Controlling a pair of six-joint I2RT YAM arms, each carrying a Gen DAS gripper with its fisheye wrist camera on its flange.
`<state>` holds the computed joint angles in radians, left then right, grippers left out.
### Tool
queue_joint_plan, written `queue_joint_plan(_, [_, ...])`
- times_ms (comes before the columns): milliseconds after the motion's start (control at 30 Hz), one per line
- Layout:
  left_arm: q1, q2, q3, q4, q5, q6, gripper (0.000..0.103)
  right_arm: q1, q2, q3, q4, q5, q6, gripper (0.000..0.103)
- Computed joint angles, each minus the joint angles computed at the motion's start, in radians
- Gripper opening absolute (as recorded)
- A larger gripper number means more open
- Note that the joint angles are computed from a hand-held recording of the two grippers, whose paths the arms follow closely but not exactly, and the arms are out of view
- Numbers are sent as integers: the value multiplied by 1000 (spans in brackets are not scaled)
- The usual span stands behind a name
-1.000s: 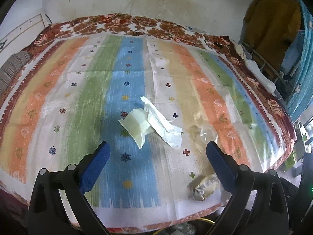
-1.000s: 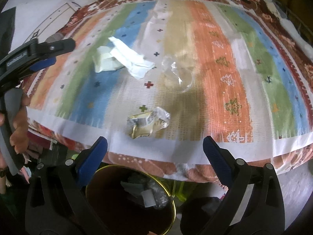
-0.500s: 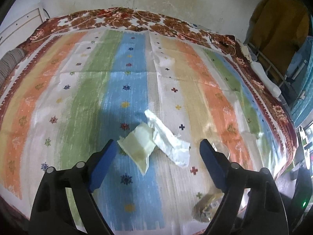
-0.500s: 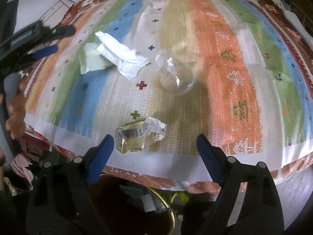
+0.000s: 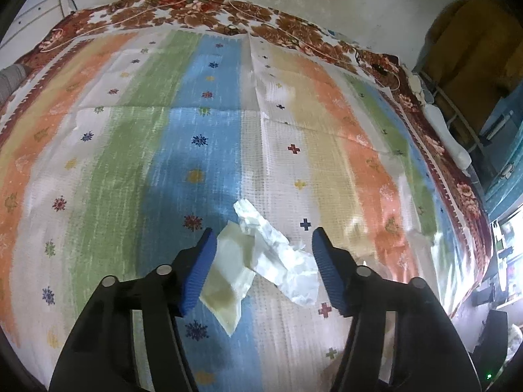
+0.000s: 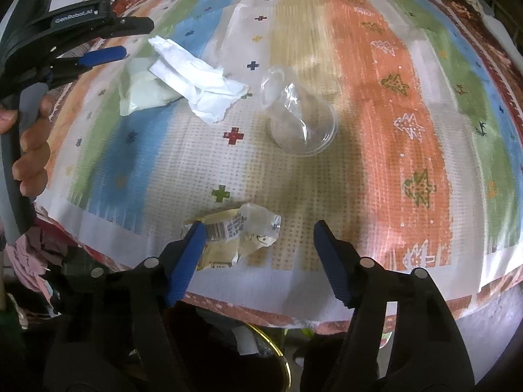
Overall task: Collect trash
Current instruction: 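Move both open tools toward the foil wrapper and white papers, then grasp the white paper with left gripper while right gripper grasps foil wrapper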
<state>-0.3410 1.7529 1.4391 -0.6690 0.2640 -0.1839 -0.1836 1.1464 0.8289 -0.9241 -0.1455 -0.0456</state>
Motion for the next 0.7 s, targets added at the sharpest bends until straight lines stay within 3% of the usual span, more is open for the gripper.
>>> queue_joint_plan(200, [-5, 44, -8, 35, -1, 8, 49, -4, 20, -8, 10, -7, 0, 45])
queue_joint_plan(267, [-8, 53, -10, 48, 1, 13, 39, -2, 22, -12, 12, -5, 1, 39])
queue_joint_plan(400, [-28, 73, -4, 65, -26, 34, 33, 4, 18, -21, 14, -3, -3, 27])
queue_joint_plan(500, [-36, 84, -1, 69, -34, 37, 26, 10, 13, -28, 16, 0, -9, 25])
queue_joint_plan(633, [-45, 89, 1, 57, -62, 49, 6, 3, 9, -36, 18, -6, -29, 18])
queue_joint_plan(700, [-43, 77, -8, 63, -57, 44, 3, -11, 11, -30, 12, -18, -33, 16])
